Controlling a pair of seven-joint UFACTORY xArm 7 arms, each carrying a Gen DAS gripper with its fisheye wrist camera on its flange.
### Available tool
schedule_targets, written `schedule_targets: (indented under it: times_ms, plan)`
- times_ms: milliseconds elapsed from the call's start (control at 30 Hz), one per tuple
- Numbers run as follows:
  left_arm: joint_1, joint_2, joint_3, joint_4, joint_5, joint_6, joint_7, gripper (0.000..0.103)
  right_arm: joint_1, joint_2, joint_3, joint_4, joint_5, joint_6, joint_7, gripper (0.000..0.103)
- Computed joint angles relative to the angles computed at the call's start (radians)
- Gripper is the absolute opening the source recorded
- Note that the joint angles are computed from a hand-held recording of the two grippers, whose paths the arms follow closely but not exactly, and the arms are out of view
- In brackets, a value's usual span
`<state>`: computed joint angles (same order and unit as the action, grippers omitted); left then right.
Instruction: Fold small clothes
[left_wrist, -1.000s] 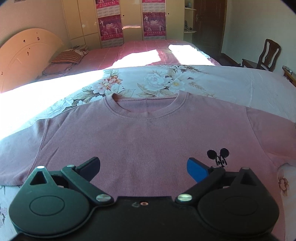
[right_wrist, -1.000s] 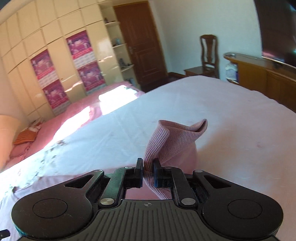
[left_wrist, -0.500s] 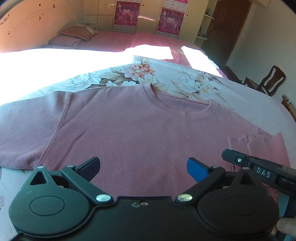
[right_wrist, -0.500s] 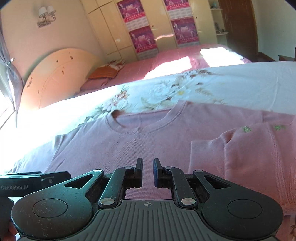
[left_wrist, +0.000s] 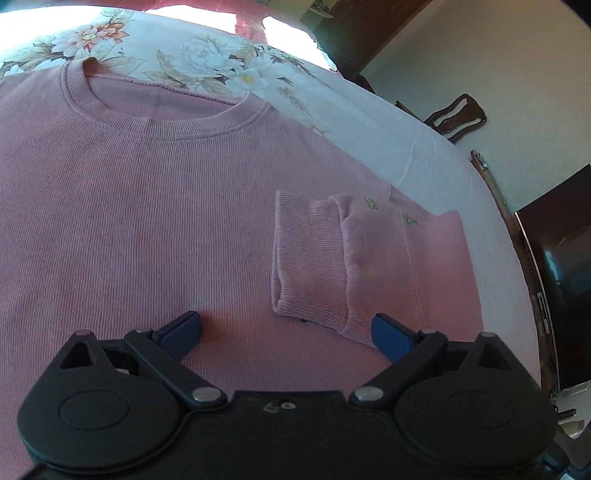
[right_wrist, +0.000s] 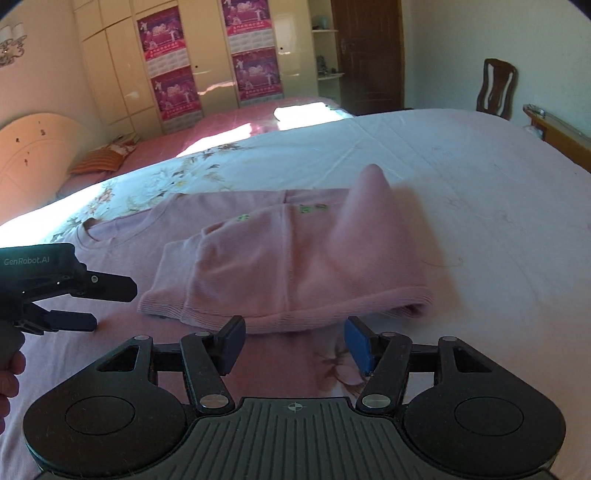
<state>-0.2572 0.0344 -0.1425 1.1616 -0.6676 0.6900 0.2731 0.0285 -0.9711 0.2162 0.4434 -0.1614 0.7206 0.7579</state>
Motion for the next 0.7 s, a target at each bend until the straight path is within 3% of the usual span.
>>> schedule_targets:
  times_ms: [167, 200, 233, 267, 367, 467, 600, 700]
  plan:
    - [-0.030, 0.002, -0.023, -0.036, -0.014, -0.130, 0.004, 0.090, -0.010, -0.097, -0.022, -0.061, 0.006, 0.042, 0.016, 0.059]
    - [-0.034, -0.001, -0.027, -0.045, -0.033, -0.153, 0.019, 0.067, -0.012, -0.107, -0.025, -0.068, 0.010, 0.043, 0.019, 0.059]
    - [-0.034, 0.006, -0.028, -0.041, -0.059, -0.147, 0.036, 0.018, -0.015, -0.118, -0.026, -0.075, 0.013, 0.042, 0.022, 0.059]
    - [-0.031, 0.020, -0.023, -0.027, -0.062, -0.115, 0.011, 0.011, -0.017, -0.119, -0.025, -0.078, 0.014, 0.039, 0.024, 0.059]
    - [-0.029, 0.019, -0.025, -0.030, -0.091, -0.136, 0.005, 0.014, -0.017, -0.143, -0.036, -0.086, 0.018, 0.052, 0.011, 0.059]
    - [-0.029, 0.005, -0.026, -0.035, -0.103, -0.154, 0.013, 0.007, -0.023, -0.126, -0.025, -0.080, 0.017, 0.051, 0.009, 0.059]
    - [-0.016, -0.064, 0.000, -0.031, -0.271, -0.152, 0.144, 0.007, -0.035, -0.094, -0.015, -0.078, 0.009, 0.029, 0.018, 0.059]
    - [-0.009, -0.100, 0.032, -0.003, -0.328, -0.172, 0.201, 0.007, -0.041, -0.045, -0.009, -0.069, 0.000, -0.014, 0.021, 0.059]
